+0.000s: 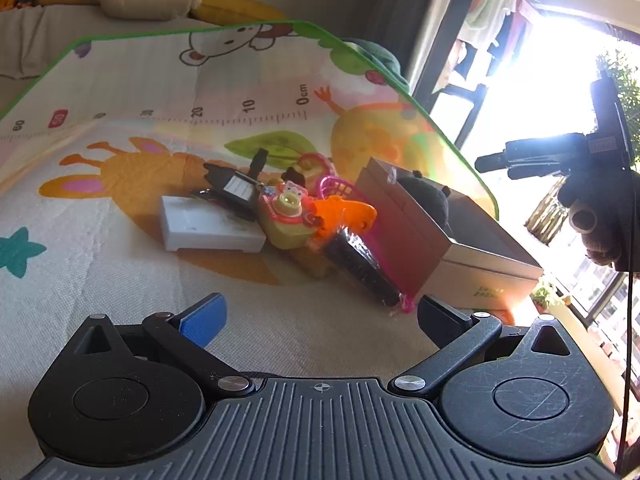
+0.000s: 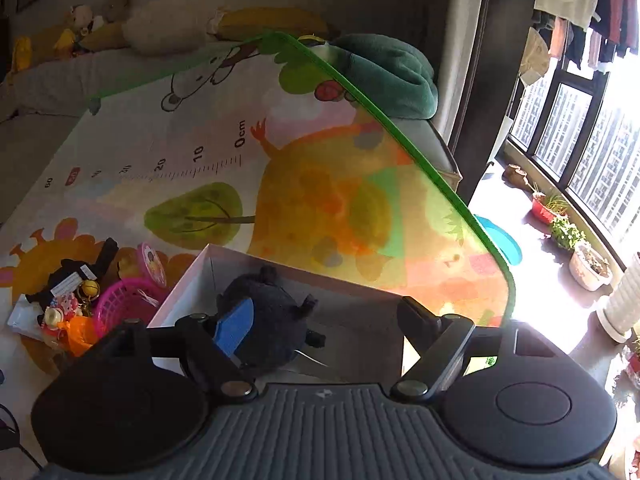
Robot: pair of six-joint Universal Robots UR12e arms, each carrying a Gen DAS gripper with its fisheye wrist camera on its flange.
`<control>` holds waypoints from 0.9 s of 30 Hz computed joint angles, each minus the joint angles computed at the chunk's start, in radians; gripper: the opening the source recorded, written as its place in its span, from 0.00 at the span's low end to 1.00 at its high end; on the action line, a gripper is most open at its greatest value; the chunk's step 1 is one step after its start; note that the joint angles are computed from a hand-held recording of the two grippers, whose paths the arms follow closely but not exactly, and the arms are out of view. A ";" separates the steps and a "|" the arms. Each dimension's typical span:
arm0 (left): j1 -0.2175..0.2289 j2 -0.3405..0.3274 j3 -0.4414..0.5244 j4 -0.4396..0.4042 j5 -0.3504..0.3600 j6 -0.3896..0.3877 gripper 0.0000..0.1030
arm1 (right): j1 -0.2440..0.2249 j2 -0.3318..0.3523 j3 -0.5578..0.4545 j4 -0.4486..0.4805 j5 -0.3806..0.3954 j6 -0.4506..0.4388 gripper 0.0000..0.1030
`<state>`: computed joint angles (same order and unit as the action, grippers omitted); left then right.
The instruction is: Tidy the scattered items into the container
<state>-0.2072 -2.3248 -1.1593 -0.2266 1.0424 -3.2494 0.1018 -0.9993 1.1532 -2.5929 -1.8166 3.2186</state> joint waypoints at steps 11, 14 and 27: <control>-0.001 0.000 0.000 0.003 0.003 0.001 1.00 | 0.051 0.236 -0.404 0.296 0.203 0.014 0.57; -0.001 0.000 0.000 0.005 0.003 -0.002 1.00 | 0.062 0.332 -0.560 0.397 0.133 -0.015 0.78; 0.002 0.013 -0.019 0.029 0.015 -0.008 1.00 | 0.080 0.310 -0.542 0.585 0.153 -0.101 0.41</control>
